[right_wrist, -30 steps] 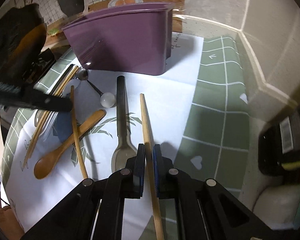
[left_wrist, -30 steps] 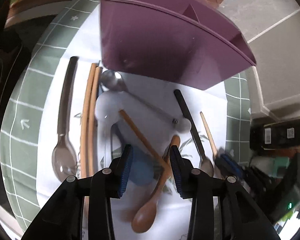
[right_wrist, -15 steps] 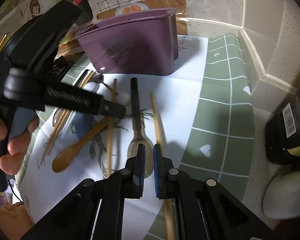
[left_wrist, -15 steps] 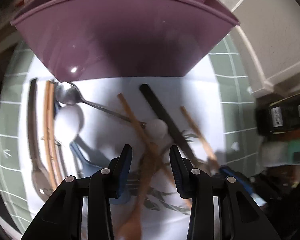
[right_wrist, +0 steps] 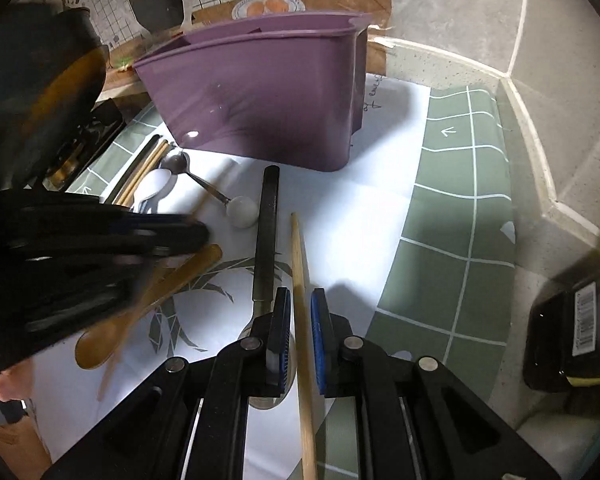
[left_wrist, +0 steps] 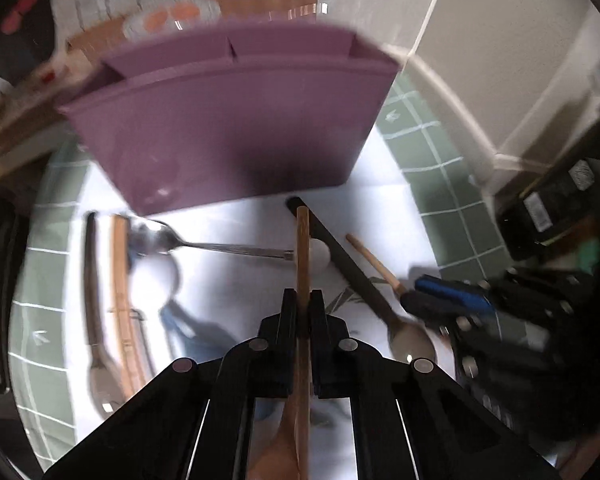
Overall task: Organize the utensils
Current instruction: 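Close the left tool on another wooden chopstick while the right tool holds its chopstick, then lift both chopsticks over the purple caddy and open both tools to drop them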
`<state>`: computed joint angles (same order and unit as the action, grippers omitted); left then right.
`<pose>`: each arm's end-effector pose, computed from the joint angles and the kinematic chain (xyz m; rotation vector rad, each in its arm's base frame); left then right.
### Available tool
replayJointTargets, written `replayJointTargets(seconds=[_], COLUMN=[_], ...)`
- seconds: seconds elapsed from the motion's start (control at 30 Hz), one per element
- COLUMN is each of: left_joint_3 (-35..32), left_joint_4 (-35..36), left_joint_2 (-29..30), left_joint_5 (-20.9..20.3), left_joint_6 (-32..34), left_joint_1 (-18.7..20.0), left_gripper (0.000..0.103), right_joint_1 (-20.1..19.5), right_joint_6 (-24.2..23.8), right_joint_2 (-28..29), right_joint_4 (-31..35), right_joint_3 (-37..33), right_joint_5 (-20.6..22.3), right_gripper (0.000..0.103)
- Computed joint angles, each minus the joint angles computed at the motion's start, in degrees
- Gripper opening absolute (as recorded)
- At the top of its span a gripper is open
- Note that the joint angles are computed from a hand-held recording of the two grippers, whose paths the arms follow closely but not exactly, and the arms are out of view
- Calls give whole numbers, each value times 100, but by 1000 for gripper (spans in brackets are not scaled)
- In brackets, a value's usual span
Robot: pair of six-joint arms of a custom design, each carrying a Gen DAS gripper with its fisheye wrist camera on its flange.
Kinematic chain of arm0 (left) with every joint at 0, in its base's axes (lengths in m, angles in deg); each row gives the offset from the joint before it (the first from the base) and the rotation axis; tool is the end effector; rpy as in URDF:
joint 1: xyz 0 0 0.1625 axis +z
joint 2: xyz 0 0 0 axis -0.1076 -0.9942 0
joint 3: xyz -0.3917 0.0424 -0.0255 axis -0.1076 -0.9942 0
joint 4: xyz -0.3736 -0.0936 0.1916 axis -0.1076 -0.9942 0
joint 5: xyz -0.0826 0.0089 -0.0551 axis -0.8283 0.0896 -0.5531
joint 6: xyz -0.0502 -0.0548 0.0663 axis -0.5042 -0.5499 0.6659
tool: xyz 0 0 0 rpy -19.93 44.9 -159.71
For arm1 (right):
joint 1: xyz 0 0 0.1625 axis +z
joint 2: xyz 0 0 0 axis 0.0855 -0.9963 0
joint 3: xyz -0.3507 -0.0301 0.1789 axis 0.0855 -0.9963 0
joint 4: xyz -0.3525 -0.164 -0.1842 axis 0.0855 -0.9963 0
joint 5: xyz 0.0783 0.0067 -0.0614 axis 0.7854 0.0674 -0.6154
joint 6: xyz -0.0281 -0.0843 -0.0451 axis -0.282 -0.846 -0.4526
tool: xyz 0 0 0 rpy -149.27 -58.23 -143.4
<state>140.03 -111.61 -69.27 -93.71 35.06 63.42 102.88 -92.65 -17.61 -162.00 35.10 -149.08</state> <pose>-0.1330 -0.5927 0.1922 -0.0471 2.3820 -0.7114 0.2953 -0.6172 0.0675 1.1216 -2.4779 -0.0103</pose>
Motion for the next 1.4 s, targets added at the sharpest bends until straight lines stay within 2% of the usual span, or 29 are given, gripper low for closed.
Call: replayJointTargets(seconds=[0.13,0.23,0.33,0.47,0.7,0.93,1.2,1.3,1.4], left_joint_3=[647,1016,1210,1455,1907,2147,2021,1785,1324], left_joint_4=[-651,-901,-864,-603,-607,-867,-1395,-1804,-2339], left_joint_2=[-524,-935,-1189,-1557,-2098,-2443,-2602,-2506,-2223], left_joint_5=[-62,-111,8,106,111,198,457,624,835], left_joint_6=[122,-38,-229,-469,-559,-410,229,770,1604], left_joint_1=[-160,-329,-453,-620,-777,-1017,-1395,-1519,-1618], left_gripper=[5,5,5,5,5,5,5,5,5], right_joint_1=[55,102,145,171,273,575,1011,1150,1324], right_joint_6=[-96,-197,-292,-303,35,181,214,177,-22], right_joint_2=[131,181,229,178,-458,-951,-1237,-1156,-912], right_joint_4=[-45,-109,-156,-486,-922,-1484,-1926,-2147,-2214], right_joint_3=[-58,-60,-84,76,573,1050,1034,792,300], right_joint_5=[-173,-287,-467,-572,-47,62,404,532,552], right_gripper=[11,11,6,6,6,6,6,6,6])
